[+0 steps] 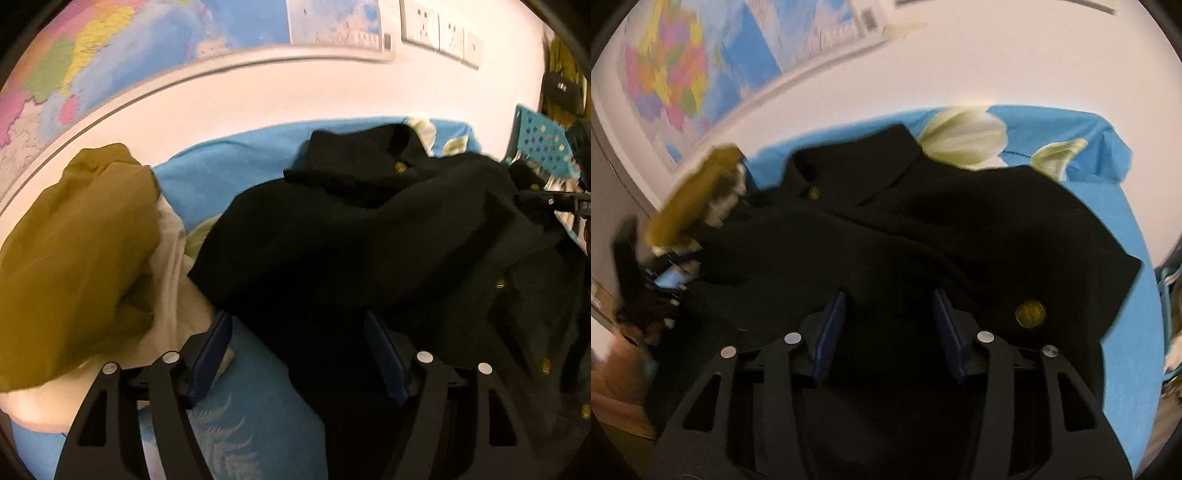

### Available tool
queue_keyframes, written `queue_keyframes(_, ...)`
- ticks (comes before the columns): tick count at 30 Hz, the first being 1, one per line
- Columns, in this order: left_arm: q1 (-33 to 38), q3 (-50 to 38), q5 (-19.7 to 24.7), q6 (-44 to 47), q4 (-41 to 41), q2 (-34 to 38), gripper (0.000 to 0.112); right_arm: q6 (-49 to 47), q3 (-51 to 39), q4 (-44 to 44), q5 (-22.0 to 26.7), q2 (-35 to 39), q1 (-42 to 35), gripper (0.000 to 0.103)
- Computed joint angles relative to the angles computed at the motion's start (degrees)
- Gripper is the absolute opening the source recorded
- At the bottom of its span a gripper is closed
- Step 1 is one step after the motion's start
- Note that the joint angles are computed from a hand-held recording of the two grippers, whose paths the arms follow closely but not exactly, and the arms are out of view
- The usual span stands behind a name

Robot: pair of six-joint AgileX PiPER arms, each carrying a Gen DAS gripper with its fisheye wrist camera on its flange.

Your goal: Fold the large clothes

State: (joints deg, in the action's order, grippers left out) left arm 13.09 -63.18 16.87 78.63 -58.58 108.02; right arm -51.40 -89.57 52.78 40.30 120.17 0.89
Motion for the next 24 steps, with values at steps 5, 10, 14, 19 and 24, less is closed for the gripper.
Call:
queue_keyframes(5,7.9,2.9,13.0,5.3,-6.0,-2.8,0.077,-13.9,17.2,12.4,4.0,-12.8,-10.0,0.071)
queue_keyframes(10,13.2,8.6,21.9,8.2,-5.7,-4.4,0.079,-15.1,27.9,9.8,6.2,-17.1,-18.8,0.076)
queue_keyframes(14,14.0,13.9,22.3,11.0,-5.6,-6.6,0.083,-21.1,35.1,11.5,9.1,-17.9,-24.1,0.076)
queue_keyframes(19,15.6,15.6,26.6,10.0,-2.6,-7.7,0.09,-29.5,40.9,14.0,8.2,-19.9,-23.5,0.08)
queue_keyframes(24,19.0,16.0,35.6,8.8,2.0,-7.8,0.095,-32.5,42.4,14.9,11.8,-19.7,-25.4,0.052)
